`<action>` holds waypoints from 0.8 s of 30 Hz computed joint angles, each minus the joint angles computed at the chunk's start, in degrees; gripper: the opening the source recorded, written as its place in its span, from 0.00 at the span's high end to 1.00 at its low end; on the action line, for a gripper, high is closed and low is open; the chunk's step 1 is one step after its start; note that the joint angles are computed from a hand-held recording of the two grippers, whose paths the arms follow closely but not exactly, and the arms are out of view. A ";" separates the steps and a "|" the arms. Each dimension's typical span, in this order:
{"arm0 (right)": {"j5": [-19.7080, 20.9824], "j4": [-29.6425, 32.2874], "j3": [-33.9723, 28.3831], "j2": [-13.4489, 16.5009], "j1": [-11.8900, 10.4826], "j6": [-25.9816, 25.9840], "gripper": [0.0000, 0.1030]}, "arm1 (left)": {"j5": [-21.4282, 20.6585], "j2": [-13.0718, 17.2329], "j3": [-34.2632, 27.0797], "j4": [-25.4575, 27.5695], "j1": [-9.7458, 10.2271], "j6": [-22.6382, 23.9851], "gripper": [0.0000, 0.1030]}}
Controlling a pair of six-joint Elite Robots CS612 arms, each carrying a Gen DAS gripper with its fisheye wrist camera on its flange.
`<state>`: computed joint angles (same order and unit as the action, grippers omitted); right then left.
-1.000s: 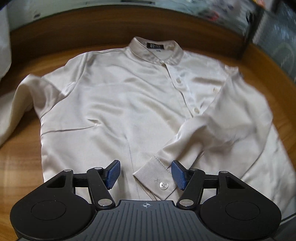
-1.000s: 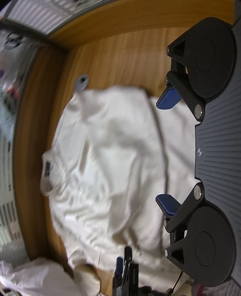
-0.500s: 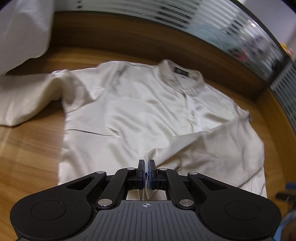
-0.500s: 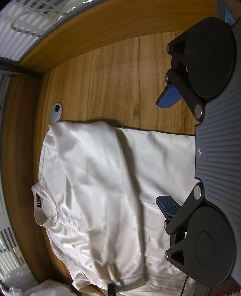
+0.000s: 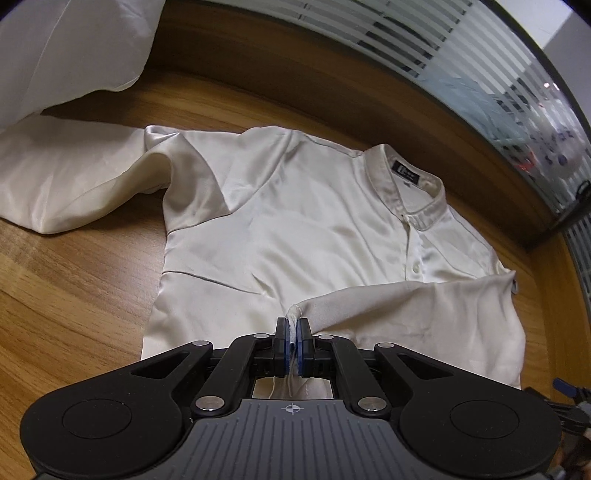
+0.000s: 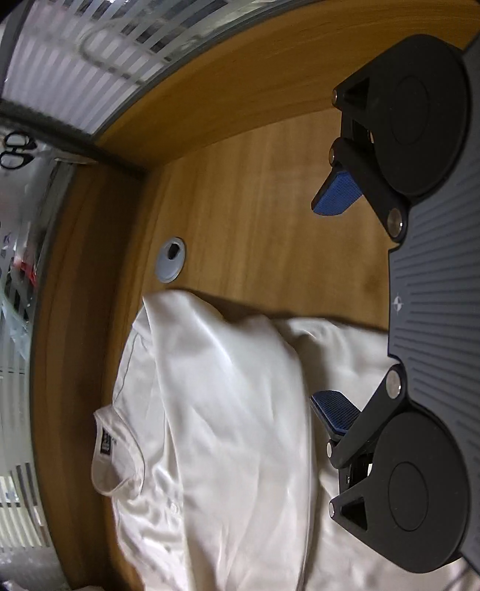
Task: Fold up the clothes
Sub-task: 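Pinch the folded sleeve with the left gripper and smooth it flat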
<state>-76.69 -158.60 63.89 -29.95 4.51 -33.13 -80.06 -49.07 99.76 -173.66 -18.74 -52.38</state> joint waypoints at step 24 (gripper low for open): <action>1.40 4.19 -11.68 6.68 -0.16 -5.32 0.02 | -1.12 2.15 -7.55 17.89 2.00 1.86 0.94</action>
<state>-75.29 -154.41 52.21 -23.27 4.35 -38.45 -81.19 -46.92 92.21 -155.76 -16.75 -50.53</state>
